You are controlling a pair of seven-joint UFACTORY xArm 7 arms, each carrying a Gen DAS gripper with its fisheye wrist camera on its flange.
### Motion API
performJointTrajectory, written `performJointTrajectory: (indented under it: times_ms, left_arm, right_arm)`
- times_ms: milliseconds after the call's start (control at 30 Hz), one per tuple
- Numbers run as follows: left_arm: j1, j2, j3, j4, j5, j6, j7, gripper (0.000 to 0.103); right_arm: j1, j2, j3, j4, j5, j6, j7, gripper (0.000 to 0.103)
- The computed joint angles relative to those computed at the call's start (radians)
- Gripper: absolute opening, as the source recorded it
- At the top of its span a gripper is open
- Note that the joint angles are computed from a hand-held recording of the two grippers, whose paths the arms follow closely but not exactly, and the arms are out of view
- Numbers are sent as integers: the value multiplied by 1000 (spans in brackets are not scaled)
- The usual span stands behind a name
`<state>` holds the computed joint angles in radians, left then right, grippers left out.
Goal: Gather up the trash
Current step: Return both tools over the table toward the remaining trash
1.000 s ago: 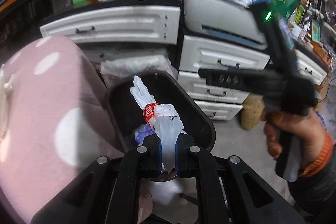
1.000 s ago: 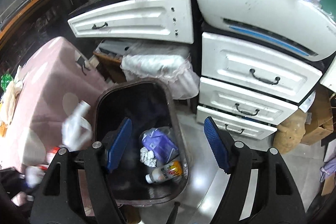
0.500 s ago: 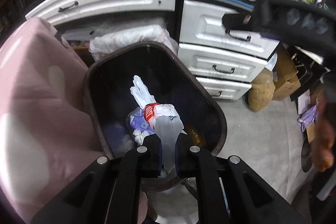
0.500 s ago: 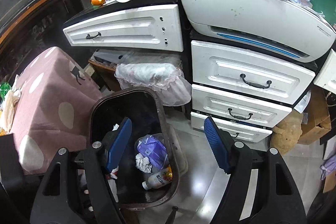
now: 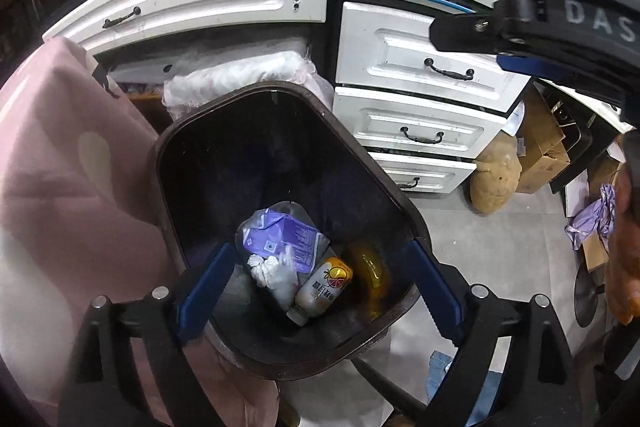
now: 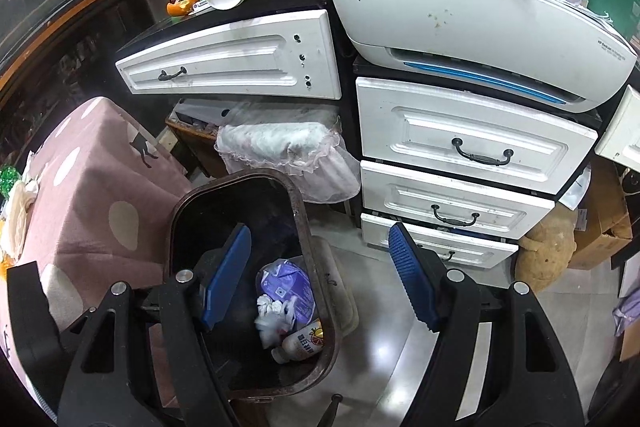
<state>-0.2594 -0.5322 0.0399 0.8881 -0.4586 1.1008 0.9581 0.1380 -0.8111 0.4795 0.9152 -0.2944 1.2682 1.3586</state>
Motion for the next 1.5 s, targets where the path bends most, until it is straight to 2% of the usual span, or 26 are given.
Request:
performJointTrajectory:
  times_ms: [167, 300, 500, 700, 833, 1100, 1200, 1367, 1433, 1500]
  left_arm:
    - [-3, -28, 13, -1, -17, 15, 6, 88]
    - [0, -64, 21, 10, -18, 44, 1, 89]
    - [8, -119, 85, 61, -33, 122, 55, 93]
    - [45, -95, 160, 160, -37, 178, 115, 94]
    - [90, -22, 223, 248, -64, 182, 173, 95]
    - [229, 172, 294, 410, -126, 92, 264, 95]
    - [285, 249, 287, 455, -133, 14, 281, 95]
    - [361, 373, 264, 540, -151, -45, 301, 93]
    - [389, 428, 250, 591, -149, -30, 293, 88]
    - [421, 493, 243, 666, -164, 35, 273, 87]
  right_arm:
    - [0, -3, 1, -1, 0, 13, 3, 72]
    - [-2, -8, 3, -1, -3, 21, 10, 78]
    - [2, 15, 12, 26, 2, 20, 9, 82]
    - [8, 119, 54, 128, -24, 10, -14, 82]
    - [21, 220, 89, 227, -69, 0, -40, 82]
    - [84, 442, 128, 421, -184, -7, -59, 83]
    - [113, 533, 139, 498, -230, -4, -60, 83]
    - [174, 668, 144, 617, -309, 16, -65, 83]
    - [205, 722, 144, 671, -343, 28, -65, 83]
    - [236, 766, 136, 715, -369, 32, -68, 83]
